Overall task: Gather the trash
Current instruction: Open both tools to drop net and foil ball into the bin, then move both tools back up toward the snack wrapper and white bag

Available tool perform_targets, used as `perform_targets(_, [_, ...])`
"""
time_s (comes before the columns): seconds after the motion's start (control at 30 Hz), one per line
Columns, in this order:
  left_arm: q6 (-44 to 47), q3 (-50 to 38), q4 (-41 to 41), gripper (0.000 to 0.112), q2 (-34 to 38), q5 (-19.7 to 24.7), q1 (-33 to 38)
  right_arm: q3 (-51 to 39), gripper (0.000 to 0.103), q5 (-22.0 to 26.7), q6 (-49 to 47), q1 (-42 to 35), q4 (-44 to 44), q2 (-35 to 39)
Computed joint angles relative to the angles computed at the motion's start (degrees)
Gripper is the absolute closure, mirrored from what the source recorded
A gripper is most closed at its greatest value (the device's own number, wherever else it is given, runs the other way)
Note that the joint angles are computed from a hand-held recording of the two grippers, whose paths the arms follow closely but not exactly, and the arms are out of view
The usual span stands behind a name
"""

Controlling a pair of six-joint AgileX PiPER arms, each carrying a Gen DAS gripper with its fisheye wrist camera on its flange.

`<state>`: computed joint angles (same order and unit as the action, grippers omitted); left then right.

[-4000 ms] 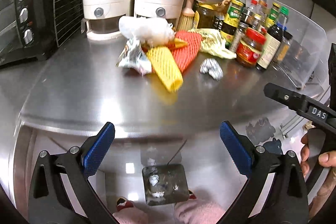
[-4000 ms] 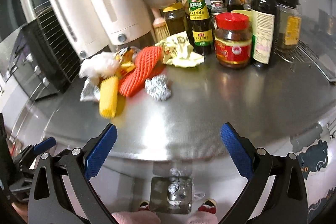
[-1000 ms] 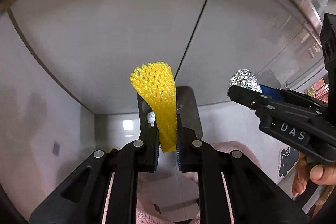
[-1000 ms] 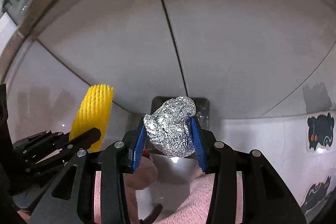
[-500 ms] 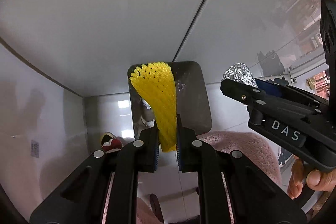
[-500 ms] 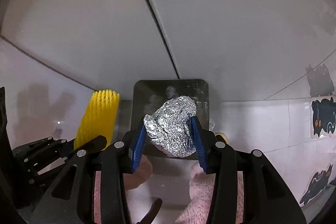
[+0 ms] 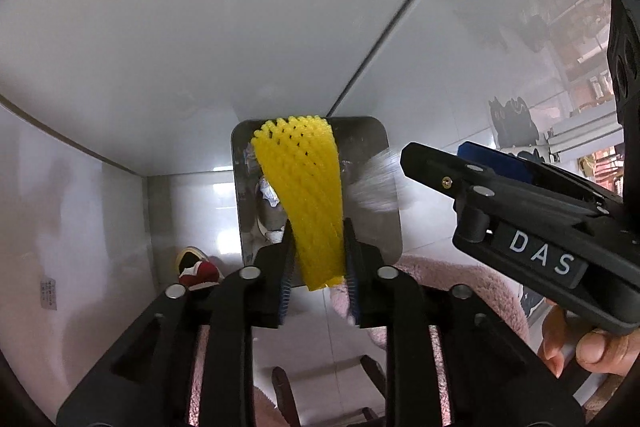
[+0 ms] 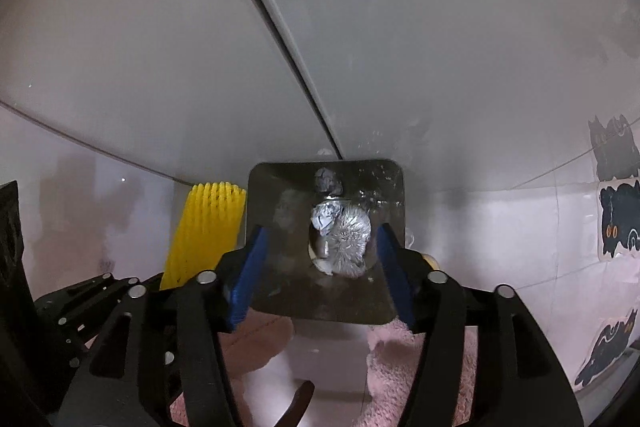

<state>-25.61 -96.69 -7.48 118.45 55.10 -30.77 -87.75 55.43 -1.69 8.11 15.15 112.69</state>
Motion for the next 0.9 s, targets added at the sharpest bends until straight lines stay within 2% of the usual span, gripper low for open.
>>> perform_targets(0.03, [-0.5,0.02,0.42,0.082,-0.22,0.15,-0.1,-0.06,0.036,-0.13,0.17,-0.08,-0.15,-0.07])
perform_targets(0.1, [-1.5,-0.05,1.38,0.065,-0.65,0.39,-0.45,0.07,0.03,-0.57,0.45,-0.14,-0.43,-0.38])
perform_targets(0.13, [-2.02,0.0,2.05,0.062,-1.04,0.6,-0.65,0.15,0.029,-0.44,0.68,-0.17,-0.7,-0.8])
perform_targets(0.2, [-3.19,-0.67,3.47,0.05,-1.62,1.69,-1.11,0.64,0.019,-0.41,1.15,-0.25,-1.09,-1.89])
perform_targets(0.33, [-5.18,-0.15,5.5,0.038,-4.41,2.86,-1.95,1.08,0.017,0.87,0.94,-1.11,-0.62,-4.1])
perform_targets(0.4, [-6.27,0.04,6.84,0.032,-5.82,3.49,-2.49,1.79,0.011,1.08,1.27,-1.23,-1.07,-6.21])
perform_targets(0.6, [-7.52,-1.17,9.82,0.022,-10.18,6.58,-3.97,2.63,0.01,2.75,0.15,-2.87,0.3,-11.86])
perform_targets(0.9, [-10.87,-5.59,15.67,0.019,-17.4,11.16,-7.52,0.35,0.01,9.0,-2.21,-8.71,5.68,-19.98])
